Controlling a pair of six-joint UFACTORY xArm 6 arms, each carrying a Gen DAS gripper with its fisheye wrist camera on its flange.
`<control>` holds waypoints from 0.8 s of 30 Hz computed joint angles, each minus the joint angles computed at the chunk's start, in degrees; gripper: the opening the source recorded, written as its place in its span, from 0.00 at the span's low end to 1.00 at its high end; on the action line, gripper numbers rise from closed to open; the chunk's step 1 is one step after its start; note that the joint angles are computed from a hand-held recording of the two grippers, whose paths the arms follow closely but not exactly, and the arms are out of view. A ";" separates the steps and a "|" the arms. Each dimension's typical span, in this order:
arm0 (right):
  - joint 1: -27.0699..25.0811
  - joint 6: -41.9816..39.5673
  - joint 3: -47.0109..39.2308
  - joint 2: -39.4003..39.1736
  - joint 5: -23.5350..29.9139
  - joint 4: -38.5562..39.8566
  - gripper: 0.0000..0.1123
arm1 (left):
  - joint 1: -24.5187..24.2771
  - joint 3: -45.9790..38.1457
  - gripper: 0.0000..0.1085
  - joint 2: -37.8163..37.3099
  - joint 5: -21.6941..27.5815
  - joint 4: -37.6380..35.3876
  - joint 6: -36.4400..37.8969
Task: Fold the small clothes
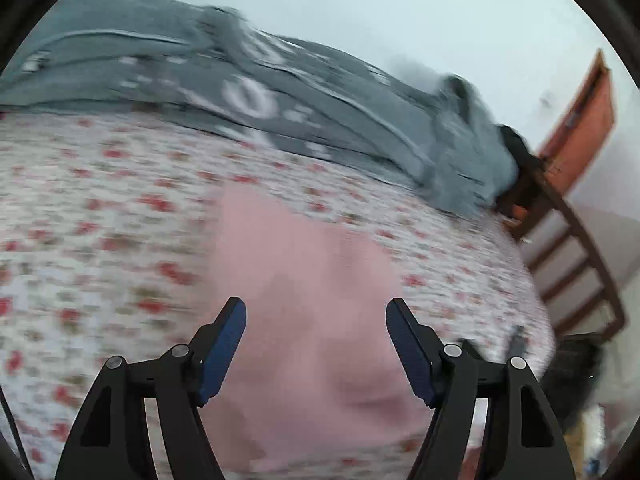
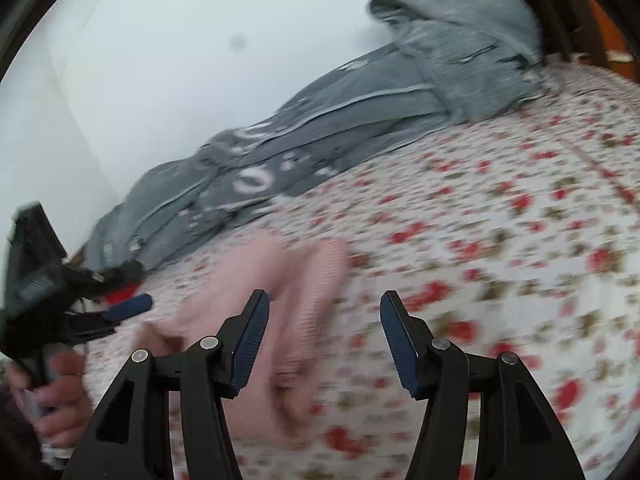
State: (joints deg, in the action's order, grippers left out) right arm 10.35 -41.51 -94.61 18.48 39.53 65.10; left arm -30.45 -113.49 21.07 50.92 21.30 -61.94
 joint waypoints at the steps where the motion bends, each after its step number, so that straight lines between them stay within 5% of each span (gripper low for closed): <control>1: 0.36 -0.43 -0.26 0.04 1.15 1.05 0.57 | 0.34 5.20 0.65 -3.33 -0.25 2.08 -1.85; 6: 3.00 2.04 -2.83 2.18 4.72 2.19 0.64 | 2.93 21.32 0.65 -11.57 -6.75 1.08 -2.64; 11: 6.48 6.22 -3.99 4.21 1.28 -3.41 0.63 | 4.07 29.17 0.65 -14.77 -13.43 -1.55 -1.04; 15: 9.09 -0.21 -2.15 2.86 -6.34 -3.46 0.15 | 3.35 29.39 0.65 -14.50 -15.03 0.05 -1.20; 21: 3.84 -10.18 -0.90 1.52 -0.26 14.09 0.09 | 2.42 28.53 0.65 -13.78 -18.02 1.38 0.63; 24: 3.45 -7.31 -0.91 1.95 -2.70 9.43 0.09 | 2.04 27.12 0.65 -12.20 -19.55 1.21 0.97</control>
